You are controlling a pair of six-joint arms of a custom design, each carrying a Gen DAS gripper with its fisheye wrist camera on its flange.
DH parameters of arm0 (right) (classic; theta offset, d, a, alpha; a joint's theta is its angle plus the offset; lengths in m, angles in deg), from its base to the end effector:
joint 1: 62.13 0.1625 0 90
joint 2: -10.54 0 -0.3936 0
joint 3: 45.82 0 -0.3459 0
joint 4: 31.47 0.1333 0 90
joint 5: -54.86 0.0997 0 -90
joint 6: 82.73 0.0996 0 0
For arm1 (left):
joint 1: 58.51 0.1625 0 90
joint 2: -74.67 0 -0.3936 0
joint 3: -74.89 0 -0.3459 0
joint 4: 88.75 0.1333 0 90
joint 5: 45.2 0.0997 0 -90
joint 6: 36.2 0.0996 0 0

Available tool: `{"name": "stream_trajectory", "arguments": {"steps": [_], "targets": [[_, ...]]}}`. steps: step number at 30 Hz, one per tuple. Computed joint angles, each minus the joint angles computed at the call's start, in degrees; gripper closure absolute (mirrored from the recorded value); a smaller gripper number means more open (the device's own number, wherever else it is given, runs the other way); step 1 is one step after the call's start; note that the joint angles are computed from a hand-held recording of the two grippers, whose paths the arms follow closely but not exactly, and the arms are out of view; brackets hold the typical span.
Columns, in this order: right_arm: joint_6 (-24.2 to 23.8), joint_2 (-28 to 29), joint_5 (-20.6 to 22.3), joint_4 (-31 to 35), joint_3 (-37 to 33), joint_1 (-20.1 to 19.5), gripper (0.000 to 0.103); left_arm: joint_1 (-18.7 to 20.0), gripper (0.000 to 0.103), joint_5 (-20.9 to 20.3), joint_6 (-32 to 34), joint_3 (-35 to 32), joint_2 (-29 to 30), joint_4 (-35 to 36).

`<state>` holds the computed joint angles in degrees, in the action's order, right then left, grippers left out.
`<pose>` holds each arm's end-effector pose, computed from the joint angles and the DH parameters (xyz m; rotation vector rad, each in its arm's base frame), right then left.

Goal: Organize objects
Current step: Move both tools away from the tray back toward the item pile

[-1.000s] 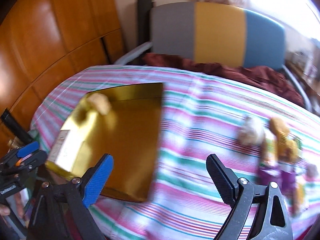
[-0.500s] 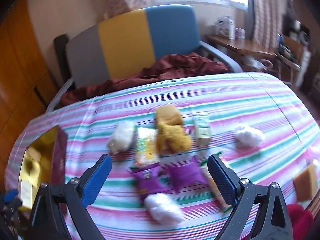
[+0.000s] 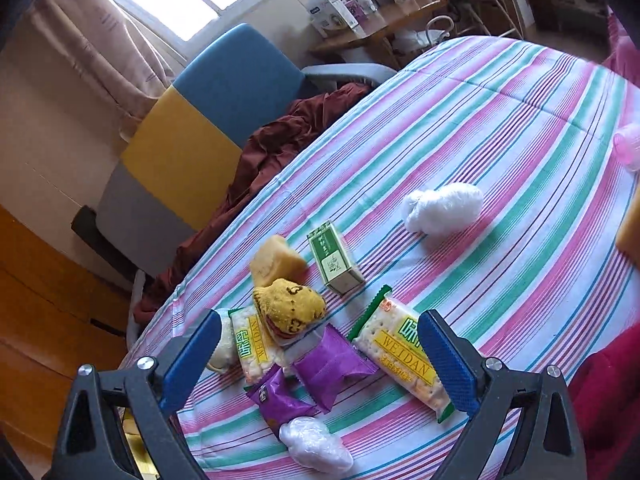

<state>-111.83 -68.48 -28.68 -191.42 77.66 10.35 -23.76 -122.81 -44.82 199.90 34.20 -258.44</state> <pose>0.0010 -0.4769 0.2602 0.3396 -2.9708 0.6878 -0.2598 -0.3685 -0.0317 1.1652 2.6697 -0.0626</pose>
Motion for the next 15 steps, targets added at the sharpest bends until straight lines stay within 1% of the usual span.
{"name": "stream_trajectory", "arguments": {"steps": [3, 7, 10, 15], "targets": [[-0.8, -0.1, 0.7, 2.6, -0.3, -0.2, 0.004, -0.3, 0.058, -1.8, -1.5, -4.2, 4.4, 1.7], [-1.7, -0.2, 1.5, 6.4, -1.4, -0.5, 0.003, -1.2, 0.058, -3.3, -3.8, -9.3, 9.8, 2.3], [-1.9, -0.1, 1.9, 8.6, -2.1, -0.7, 0.003, -1.4, 0.058, -4.6, -6.4, -13.2, 13.0, 4.5], [-2.6, -0.4, 3.6, 12.9, -3.3, -1.5, 0.002, -3.0, 0.057, -2.6, -10.6, -18.4, 17.9, 5.7]]}}
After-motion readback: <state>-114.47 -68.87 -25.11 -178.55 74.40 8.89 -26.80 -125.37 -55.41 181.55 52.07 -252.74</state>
